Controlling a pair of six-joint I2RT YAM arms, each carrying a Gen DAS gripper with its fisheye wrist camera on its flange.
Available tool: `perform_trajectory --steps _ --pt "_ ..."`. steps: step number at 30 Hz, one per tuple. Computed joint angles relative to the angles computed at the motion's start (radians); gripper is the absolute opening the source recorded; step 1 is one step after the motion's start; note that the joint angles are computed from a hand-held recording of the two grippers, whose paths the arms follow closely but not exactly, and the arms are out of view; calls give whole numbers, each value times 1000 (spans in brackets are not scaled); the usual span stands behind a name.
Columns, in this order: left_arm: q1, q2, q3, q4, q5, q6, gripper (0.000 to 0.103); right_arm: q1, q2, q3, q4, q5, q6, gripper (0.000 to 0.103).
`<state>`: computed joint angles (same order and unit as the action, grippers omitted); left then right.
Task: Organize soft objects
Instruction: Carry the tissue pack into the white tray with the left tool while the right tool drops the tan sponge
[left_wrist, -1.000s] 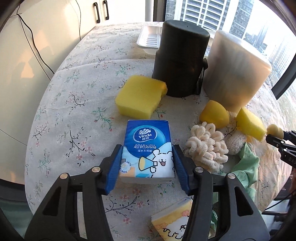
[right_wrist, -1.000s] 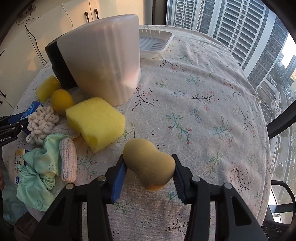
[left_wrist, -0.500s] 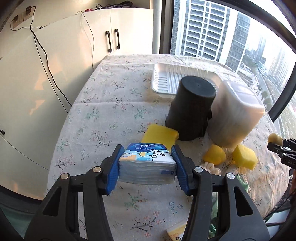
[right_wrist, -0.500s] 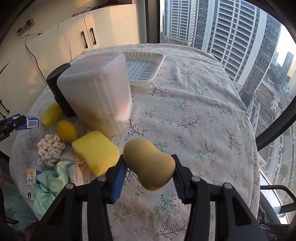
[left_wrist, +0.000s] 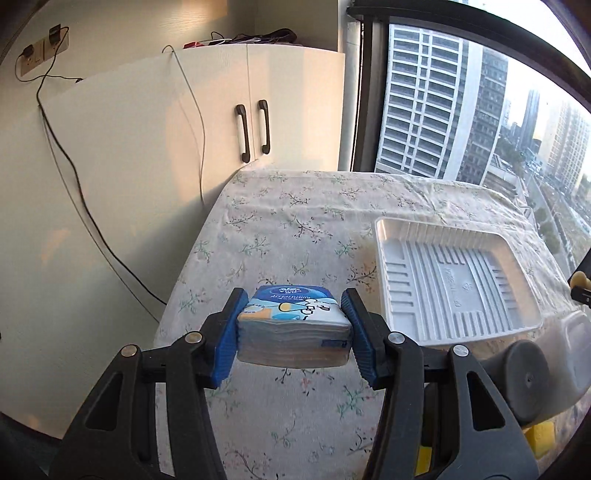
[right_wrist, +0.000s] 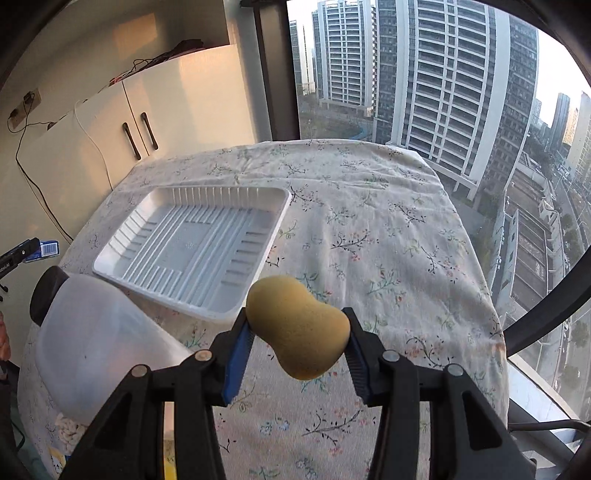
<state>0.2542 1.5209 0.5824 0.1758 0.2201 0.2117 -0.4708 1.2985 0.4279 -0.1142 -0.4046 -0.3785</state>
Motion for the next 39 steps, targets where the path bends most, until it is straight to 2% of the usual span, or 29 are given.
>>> perform_trajectory --steps 5,10,12,16,20,22,25,26,27,28,33,35,39 --pt "-69 213 191 -13 105 -19 50 114 210 157 72 -34 98 50" --pt "-216 359 330 -9 78 -3 50 262 385 323 89 5 176 50" --pt "-258 413 398 -52 100 9 50 317 448 383 80 21 178 50" --pt "-321 474 449 -52 88 23 50 414 576 493 40 81 146 50" --pt "-359 520 479 -61 75 48 50 443 669 553 21 106 143 50" --pt "-375 535 487 -74 54 70 50 444 699 564 22 121 145 50" --pt "-380 544 497 -124 78 95 52 447 723 564 26 155 140 50" --pt "-381 547 502 -139 80 96 58 446 728 563 26 163 144 50" --pt "-382 551 511 -158 79 93 69 441 734 566 17 164 144 51" --pt "-378 552 515 -171 84 84 72 439 738 570 7 165 144 53" --pt "-329 499 485 -170 181 32 72 425 699 545 -4 128 150 65" --pt "-316 478 479 -174 196 19 72 416 672 531 -2 119 164 66" --pt "-303 416 427 -146 143 6 72 385 629 515 -27 73 196 66"
